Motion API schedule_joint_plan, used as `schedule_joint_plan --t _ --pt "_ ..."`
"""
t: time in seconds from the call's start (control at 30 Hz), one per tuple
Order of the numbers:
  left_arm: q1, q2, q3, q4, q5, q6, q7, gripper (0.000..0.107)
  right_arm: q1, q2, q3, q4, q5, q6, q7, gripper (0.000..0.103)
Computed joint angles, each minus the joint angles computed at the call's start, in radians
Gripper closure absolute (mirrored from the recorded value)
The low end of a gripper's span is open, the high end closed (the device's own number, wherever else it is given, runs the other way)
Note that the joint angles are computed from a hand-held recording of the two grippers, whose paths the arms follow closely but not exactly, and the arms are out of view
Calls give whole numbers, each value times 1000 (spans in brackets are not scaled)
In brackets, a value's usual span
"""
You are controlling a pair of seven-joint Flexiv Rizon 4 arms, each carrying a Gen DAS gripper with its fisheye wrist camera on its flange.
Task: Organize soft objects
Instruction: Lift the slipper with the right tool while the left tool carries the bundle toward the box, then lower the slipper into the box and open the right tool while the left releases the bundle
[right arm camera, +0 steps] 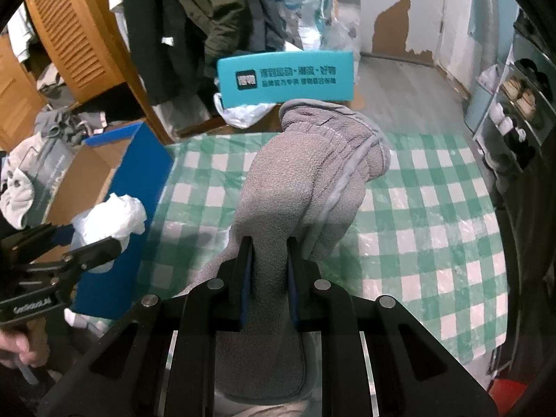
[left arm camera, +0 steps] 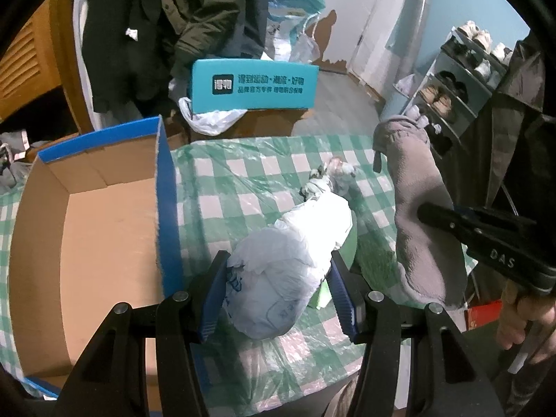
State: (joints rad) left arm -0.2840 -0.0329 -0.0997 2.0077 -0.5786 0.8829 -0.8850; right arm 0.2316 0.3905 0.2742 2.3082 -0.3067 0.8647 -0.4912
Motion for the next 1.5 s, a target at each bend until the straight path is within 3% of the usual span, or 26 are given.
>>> schedule_joint_plan --t 0.6,1.5 --pt "32 22 24 -21 -51 3 5 50 25 -57 12 -75 -53 27 -16 88" --pt "126 14 69 -44 -23 33 -30 50 119 -285 -6 -292 -135 45 -57 88"
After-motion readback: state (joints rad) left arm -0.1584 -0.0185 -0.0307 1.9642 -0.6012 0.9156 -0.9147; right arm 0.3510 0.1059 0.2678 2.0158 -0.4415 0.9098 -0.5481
